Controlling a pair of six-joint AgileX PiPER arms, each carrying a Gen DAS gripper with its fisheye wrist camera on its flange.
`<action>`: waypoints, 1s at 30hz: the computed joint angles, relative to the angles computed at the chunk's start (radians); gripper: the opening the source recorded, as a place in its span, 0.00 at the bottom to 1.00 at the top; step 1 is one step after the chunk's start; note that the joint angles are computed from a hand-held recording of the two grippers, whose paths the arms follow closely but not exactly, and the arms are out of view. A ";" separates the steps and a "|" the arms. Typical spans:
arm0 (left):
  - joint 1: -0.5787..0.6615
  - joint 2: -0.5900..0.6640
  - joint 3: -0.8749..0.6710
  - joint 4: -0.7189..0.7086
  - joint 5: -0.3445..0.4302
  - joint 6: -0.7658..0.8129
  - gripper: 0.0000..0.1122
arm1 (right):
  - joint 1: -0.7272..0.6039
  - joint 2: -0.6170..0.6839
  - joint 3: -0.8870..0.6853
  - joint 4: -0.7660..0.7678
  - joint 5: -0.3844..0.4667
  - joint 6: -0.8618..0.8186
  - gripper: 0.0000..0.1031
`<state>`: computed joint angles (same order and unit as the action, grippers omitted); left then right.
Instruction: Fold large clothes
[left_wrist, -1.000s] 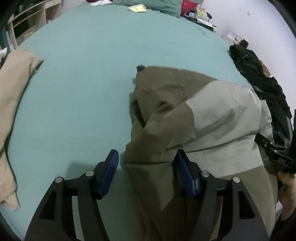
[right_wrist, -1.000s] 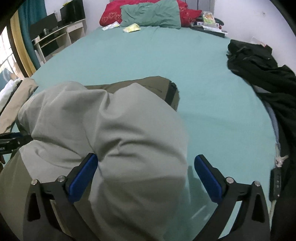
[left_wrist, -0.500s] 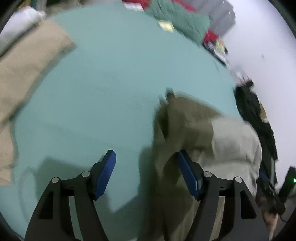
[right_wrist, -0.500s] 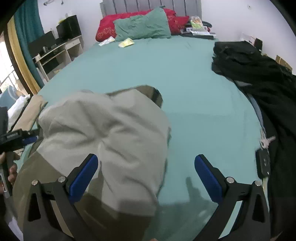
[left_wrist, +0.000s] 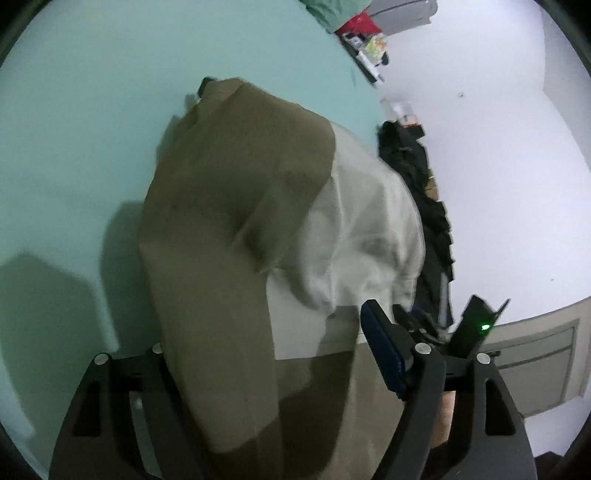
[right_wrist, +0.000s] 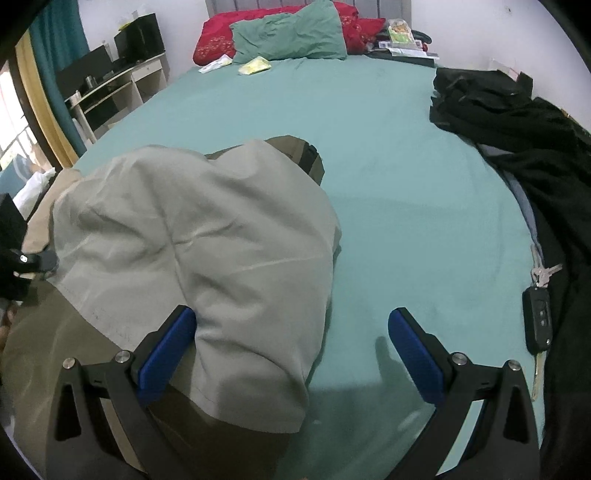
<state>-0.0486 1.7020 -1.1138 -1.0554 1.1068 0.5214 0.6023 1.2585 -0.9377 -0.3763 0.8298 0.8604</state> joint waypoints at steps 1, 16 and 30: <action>-0.004 -0.020 0.005 0.017 -0.013 -0.009 0.71 | 0.001 0.000 -0.002 -0.001 0.004 0.003 0.99; -0.274 -0.257 0.014 0.670 -0.232 -0.373 0.72 | 0.024 -0.137 0.060 0.023 -0.017 0.031 0.99; -0.109 -0.054 0.053 0.197 -0.212 0.031 0.82 | -0.244 -0.034 0.220 0.875 -0.315 -0.673 0.99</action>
